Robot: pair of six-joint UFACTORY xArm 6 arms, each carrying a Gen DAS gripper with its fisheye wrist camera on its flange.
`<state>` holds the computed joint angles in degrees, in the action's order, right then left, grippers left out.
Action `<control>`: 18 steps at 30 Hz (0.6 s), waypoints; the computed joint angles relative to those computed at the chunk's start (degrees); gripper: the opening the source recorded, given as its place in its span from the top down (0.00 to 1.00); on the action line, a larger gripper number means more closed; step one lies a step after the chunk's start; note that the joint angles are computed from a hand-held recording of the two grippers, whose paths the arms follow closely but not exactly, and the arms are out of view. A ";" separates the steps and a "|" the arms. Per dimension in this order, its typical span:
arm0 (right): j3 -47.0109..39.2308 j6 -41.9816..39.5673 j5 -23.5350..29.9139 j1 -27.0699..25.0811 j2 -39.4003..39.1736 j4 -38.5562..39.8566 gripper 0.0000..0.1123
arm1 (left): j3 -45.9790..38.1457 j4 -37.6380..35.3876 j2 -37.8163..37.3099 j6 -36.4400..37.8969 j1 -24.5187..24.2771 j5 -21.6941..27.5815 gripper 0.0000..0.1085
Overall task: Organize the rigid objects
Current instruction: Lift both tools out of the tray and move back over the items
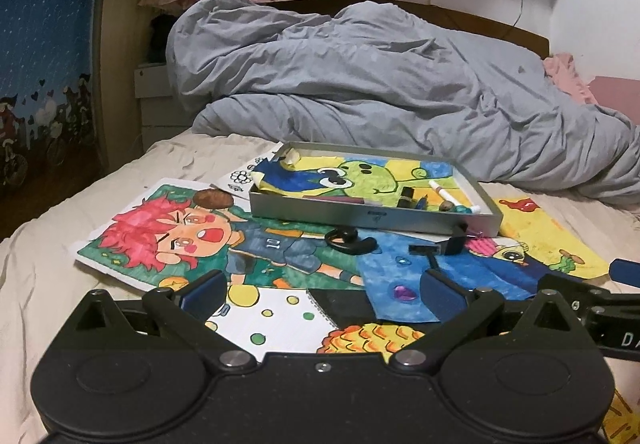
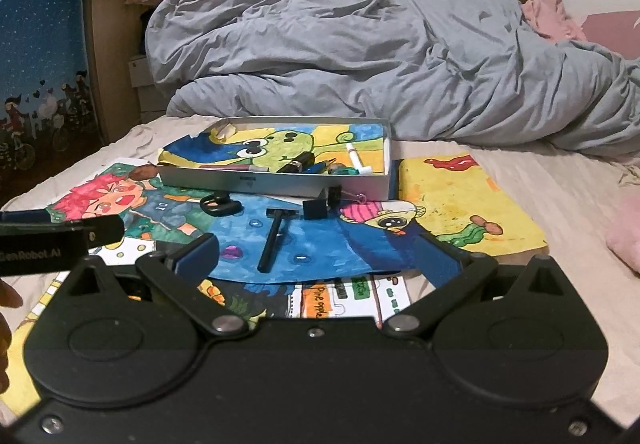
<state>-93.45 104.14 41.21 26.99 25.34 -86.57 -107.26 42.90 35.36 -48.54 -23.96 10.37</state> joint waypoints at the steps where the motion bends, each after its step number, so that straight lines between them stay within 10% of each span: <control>1: -0.25 -0.10 -0.11 -0.08 0.18 0.16 0.09 | -0.05 -0.04 0.14 0.05 0.06 -0.09 0.06; 18: -0.12 2.80 -0.55 -1.00 0.03 0.71 0.09 | -3.26 1.95 2.33 -1.97 0.21 -0.61 0.06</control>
